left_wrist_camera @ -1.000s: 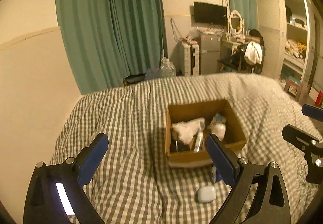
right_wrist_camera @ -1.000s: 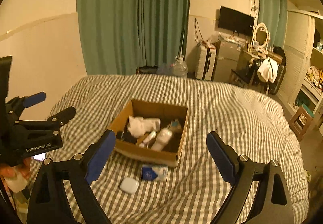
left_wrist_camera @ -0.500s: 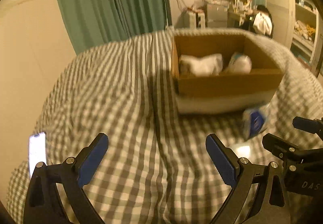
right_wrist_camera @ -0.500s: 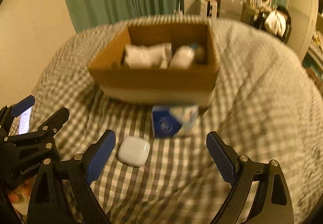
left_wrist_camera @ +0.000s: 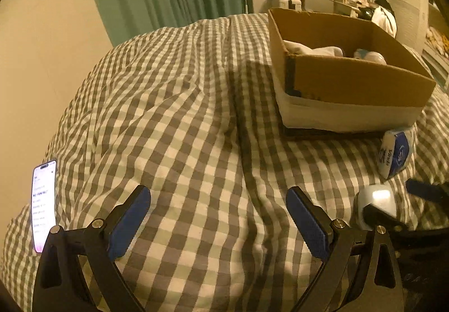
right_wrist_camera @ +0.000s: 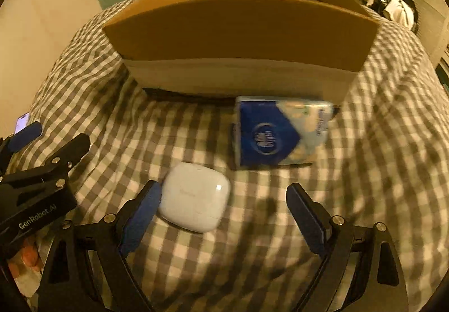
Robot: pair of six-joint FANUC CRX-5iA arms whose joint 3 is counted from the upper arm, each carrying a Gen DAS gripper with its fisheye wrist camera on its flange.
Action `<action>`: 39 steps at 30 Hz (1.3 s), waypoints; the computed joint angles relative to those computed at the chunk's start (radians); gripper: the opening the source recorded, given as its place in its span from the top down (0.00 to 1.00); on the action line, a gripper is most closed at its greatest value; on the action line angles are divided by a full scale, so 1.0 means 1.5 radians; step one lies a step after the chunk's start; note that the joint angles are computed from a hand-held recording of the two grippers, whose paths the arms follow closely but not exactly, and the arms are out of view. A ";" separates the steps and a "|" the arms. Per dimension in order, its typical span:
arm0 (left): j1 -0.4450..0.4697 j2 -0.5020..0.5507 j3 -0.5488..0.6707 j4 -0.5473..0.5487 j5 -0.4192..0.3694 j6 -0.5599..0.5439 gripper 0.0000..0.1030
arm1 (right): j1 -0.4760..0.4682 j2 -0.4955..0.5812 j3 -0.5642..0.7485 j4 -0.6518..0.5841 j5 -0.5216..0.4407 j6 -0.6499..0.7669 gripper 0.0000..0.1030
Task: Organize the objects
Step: 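Move both tools toward the tissue pack and earbud case beside the box, then grasp the white earbud case with the right tool while the left tool grasps the blue tissue pack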
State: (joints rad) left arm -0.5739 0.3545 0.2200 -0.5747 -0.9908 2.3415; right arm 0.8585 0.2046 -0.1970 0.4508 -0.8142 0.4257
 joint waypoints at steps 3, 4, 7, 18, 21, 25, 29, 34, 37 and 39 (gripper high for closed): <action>0.001 -0.002 -0.003 0.005 0.001 0.000 0.03 | -0.001 0.015 0.020 -0.038 -0.002 0.051 0.31; 0.001 0.000 -0.001 0.003 -0.003 0.000 0.03 | 0.000 0.018 0.022 -0.043 -0.003 0.063 0.37; -0.008 0.006 0.005 -0.008 -0.016 0.000 0.03 | 0.002 0.000 0.000 -0.031 0.014 0.045 0.47; -0.043 0.022 0.040 0.024 -0.010 -0.039 0.03 | 0.011 -0.122 -0.098 0.147 -0.036 -0.061 0.48; -0.055 0.050 0.076 0.048 0.003 -0.066 0.03 | -0.010 -0.135 -0.097 0.151 -0.042 -0.048 0.48; -0.069 0.096 0.136 0.060 0.016 -0.092 0.03 | -0.044 -0.144 -0.092 0.135 -0.044 -0.031 0.48; -0.054 0.138 0.165 0.134 0.065 -0.150 0.03 | -0.079 -0.150 -0.100 0.099 -0.010 -0.053 0.48; -0.048 0.169 0.174 0.193 0.115 -0.217 0.13 | -0.096 -0.155 -0.108 0.061 0.022 -0.057 0.48; -0.037 0.179 0.164 0.258 0.134 -0.283 0.47 | -0.095 -0.160 -0.114 0.063 0.029 -0.064 0.48; -0.037 0.175 0.159 0.259 0.136 -0.284 0.54 | -0.094 -0.159 -0.115 0.062 0.028 -0.067 0.48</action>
